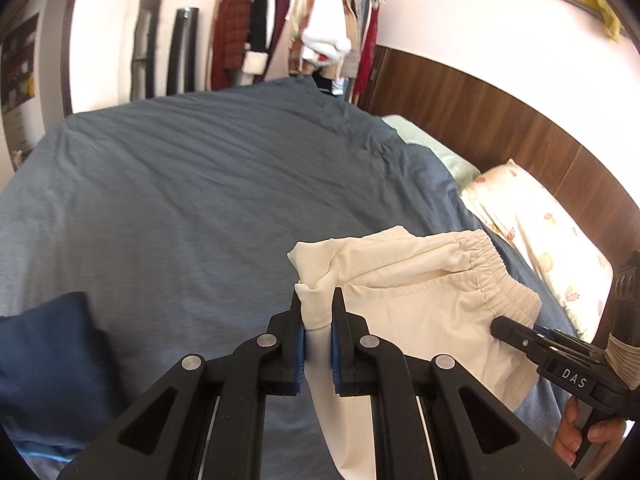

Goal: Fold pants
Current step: 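Lift the folded shorts with both grippers and carry them toward the blue clothes stack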

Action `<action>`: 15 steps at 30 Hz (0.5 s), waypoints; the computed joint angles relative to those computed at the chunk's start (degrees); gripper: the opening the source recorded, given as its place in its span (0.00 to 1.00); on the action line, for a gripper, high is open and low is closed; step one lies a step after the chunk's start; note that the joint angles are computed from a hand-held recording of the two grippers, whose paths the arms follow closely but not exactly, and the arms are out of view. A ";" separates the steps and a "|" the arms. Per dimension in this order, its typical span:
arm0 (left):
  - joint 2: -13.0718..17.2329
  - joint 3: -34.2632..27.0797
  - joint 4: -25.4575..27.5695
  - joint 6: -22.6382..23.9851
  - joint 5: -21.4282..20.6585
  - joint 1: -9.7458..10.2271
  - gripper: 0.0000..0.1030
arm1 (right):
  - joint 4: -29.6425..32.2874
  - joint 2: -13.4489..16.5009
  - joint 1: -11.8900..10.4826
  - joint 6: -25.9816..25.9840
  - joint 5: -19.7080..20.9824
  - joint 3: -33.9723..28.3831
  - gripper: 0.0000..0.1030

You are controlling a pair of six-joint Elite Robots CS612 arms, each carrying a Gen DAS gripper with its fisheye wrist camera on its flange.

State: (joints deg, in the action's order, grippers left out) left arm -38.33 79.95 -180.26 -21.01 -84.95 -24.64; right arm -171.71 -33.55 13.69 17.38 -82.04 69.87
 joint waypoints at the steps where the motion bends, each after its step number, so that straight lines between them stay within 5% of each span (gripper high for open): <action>1: -0.64 1.02 -0.66 0.17 0.43 0.14 0.11 | -0.27 -0.14 0.28 -0.11 0.01 0.14 0.26; 15: -9.57 14.80 -7.84 1.36 7.11 3.60 0.11 | -2.24 -0.14 5.52 -2.07 3.54 -2.02 0.26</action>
State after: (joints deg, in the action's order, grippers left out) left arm -47.90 94.75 -188.09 -19.66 -77.85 -21.04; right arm -173.95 -33.69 19.20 15.31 -78.50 67.85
